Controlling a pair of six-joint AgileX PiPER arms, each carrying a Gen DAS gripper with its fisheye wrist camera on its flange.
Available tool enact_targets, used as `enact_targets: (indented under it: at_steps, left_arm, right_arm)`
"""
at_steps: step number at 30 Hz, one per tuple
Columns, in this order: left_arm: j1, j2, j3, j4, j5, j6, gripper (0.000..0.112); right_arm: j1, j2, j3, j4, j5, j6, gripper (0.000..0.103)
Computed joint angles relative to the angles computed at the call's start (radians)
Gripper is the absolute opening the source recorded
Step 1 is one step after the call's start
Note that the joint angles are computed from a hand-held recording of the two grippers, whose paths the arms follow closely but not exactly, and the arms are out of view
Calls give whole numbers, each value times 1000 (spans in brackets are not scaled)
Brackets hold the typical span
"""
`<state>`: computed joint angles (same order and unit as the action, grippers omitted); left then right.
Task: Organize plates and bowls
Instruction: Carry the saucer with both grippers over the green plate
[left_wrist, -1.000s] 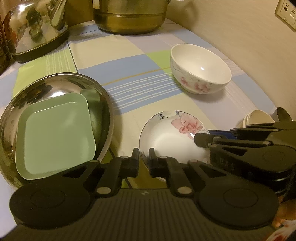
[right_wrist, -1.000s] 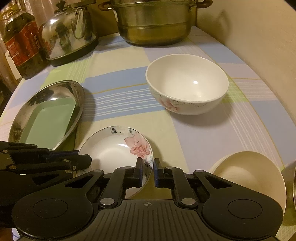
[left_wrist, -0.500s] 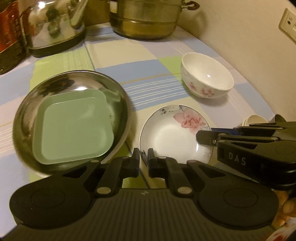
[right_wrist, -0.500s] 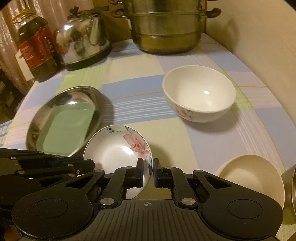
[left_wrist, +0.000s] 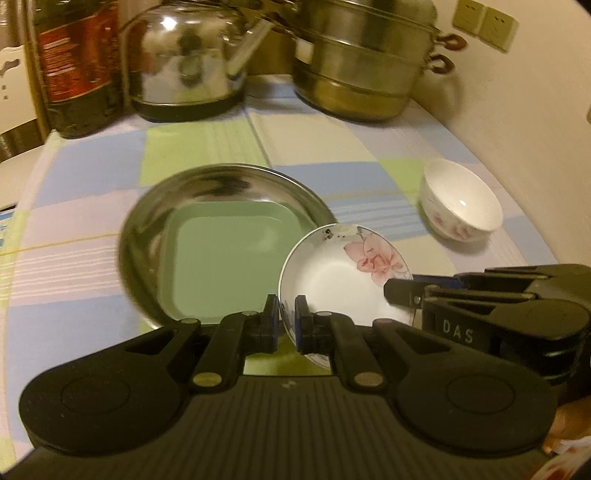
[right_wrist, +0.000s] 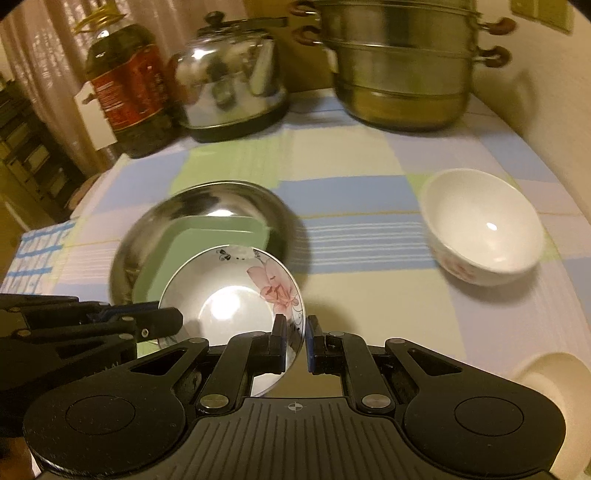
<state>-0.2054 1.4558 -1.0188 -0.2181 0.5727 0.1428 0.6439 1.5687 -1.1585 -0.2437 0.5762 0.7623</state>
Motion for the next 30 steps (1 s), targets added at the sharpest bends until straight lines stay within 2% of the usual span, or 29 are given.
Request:
enact_targets:
  at_steps: [14, 30]
  left_arm:
    - [112, 45, -39, -39, 9, 72, 7]
    - [159, 202, -177, -57, 39, 106, 7]
  right_arm:
    - [11, 142, -160, 80, 10, -83, 11]
    - [-26, 304, -338, 170, 66, -174, 11]
